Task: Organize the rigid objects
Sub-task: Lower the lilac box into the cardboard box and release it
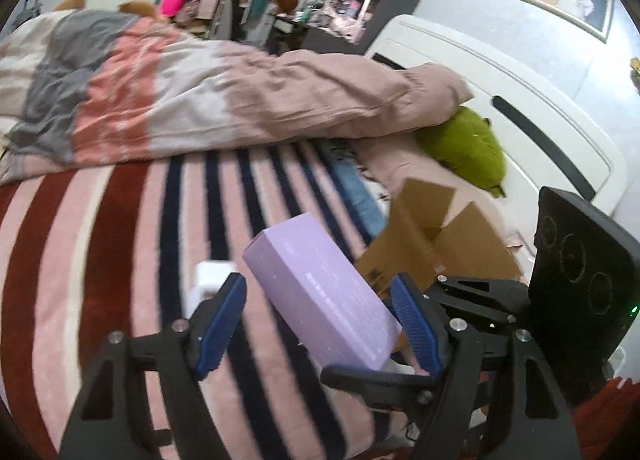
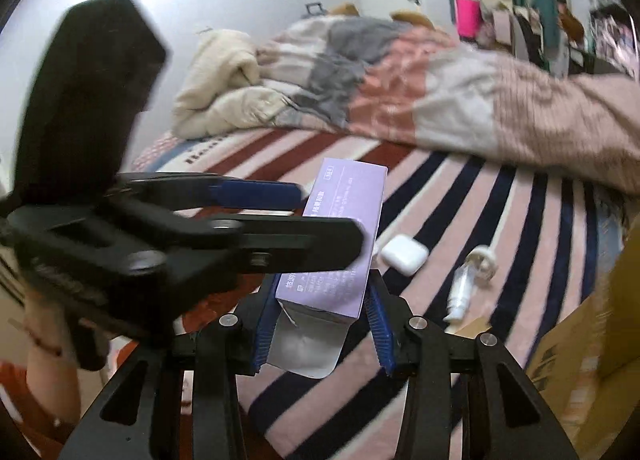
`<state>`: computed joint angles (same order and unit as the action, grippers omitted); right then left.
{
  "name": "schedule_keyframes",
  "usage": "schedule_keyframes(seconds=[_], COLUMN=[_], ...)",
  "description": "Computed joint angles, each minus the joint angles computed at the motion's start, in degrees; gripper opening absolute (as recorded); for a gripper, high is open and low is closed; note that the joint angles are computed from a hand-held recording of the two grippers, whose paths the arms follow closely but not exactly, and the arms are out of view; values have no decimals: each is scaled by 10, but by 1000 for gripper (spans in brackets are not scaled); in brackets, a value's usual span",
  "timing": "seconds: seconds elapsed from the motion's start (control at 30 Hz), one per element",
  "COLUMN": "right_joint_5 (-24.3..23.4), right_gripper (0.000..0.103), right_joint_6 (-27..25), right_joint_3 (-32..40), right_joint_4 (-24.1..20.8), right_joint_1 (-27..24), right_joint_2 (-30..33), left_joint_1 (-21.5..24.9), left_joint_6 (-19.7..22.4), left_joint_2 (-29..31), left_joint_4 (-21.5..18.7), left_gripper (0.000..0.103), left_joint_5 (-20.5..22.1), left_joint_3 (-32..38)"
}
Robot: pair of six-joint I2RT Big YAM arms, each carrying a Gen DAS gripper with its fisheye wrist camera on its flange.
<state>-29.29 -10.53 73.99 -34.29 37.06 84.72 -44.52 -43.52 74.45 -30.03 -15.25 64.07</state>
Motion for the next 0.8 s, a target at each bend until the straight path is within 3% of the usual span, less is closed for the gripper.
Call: schedule_keyframes(seconds=[0.07,0.27,0.57,0.67,0.8], right_joint_5=[-11,-42,-64,-59,-42], right_gripper=[37,37,37,36,36], right_joint_6=[-10,-26,-32,-35,-43], right_joint_3=[1,4,13,18,22], right_joint_4=[-7,-32,-83,-97,-106], right_joint_1=[-15,-86,-192,-213,-222], right_joint_2=[-11,-27,-14,-4,7], left_joint_1=[1,1,-7,-6,-6], left_joint_6=[12,48,93,96,99], left_joint_2=[20,104,284,323,347], left_joint_4=[8,0,-119,-155,-175], left_gripper=[56,49,49,49,49], left_joint_5=[22,76,131,146,151], left_joint_3=[28,135,364,412,440])
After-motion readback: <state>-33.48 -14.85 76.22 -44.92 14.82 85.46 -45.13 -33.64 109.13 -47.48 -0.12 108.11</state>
